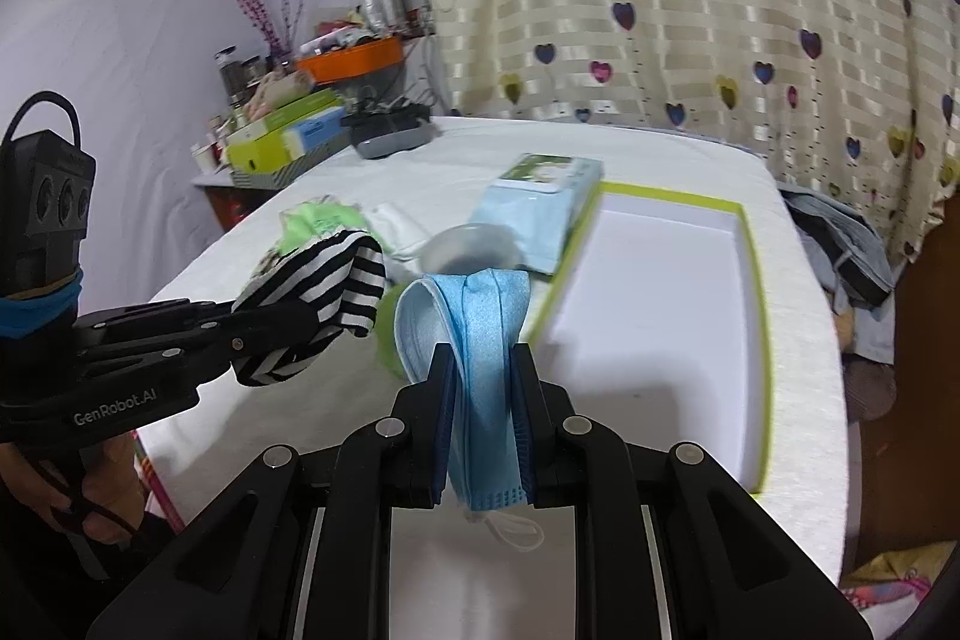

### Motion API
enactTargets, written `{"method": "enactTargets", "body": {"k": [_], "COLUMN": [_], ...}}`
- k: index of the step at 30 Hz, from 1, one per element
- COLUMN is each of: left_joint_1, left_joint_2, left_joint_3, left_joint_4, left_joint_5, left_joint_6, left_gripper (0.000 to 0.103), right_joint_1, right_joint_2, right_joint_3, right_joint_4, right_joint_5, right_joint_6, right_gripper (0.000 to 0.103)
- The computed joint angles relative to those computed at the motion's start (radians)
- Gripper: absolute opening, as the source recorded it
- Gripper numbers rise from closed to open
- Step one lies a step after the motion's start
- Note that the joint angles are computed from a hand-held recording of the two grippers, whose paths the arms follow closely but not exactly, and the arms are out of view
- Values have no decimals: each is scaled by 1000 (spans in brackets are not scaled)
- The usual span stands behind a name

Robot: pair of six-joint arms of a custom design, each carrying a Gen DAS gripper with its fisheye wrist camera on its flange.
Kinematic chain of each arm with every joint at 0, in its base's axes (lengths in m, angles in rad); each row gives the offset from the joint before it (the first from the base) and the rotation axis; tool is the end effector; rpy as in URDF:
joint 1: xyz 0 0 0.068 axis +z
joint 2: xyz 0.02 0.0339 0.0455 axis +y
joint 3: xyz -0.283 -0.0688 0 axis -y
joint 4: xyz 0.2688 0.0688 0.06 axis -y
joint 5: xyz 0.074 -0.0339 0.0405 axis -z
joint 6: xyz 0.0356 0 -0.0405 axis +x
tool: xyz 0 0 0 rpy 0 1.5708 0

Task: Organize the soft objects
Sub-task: 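Carry the striped sock and blue mask over the white box with both grippers, then open both grippers to drop the sock and mask into the box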

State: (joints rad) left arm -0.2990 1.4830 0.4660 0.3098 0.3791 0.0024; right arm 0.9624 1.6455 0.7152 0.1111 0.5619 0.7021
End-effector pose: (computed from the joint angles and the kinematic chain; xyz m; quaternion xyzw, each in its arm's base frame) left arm 0.2532 -0.0918 0.1288 0.2119 0.8700 -0.2300 0.3812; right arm 0.1990 0.2525 0.1400 -0.0151 0.8994 0.0871 0.4281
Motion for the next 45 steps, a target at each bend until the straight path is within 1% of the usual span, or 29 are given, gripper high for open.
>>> {"method": "enactTargets", "body": {"k": [10,15,22,26,34,39,41,43,44,45], "left_joint_1": [-113,-159,-199,-215,-239,-249,-250,-252,-251,-251], "left_joint_2": [104,171,282,340,436,458,472,475,476,477], "left_joint_3": [100,158,249,299,392,418,432,435,435,437], "left_joint_4": [-9,-18,-25,-38,-59,-38,-38,-38,-38,-39], "left_joint_5": [-41,-59,-57,-54,-66,-78,-87,-97,-96,-91], "left_joint_6": [-24,-28,-47,-63,-99,-121,-130,-132,-132,-129], "left_gripper": [14,14,14,14,14,15,17,23,26,27], "right_joint_1": [-67,-124,-209,-252,-309,-341,-348,-343,-338,-331], "right_joint_2": [-52,-48,-29,-4,33,48,52,55,54,51], "right_joint_3": [-75,-103,-133,-133,-119,-103,-102,-94,-92,-92], "right_joint_4": [4,30,74,89,96,106,116,103,96,91], "right_joint_5": [-3,-36,-87,-122,-143,-149,-158,-142,-135,-125], "right_joint_6": [20,16,10,5,-7,-27,-29,-27,-29,-30], "right_gripper": [19,19,19,19,19,19,19,24,29,36]}}
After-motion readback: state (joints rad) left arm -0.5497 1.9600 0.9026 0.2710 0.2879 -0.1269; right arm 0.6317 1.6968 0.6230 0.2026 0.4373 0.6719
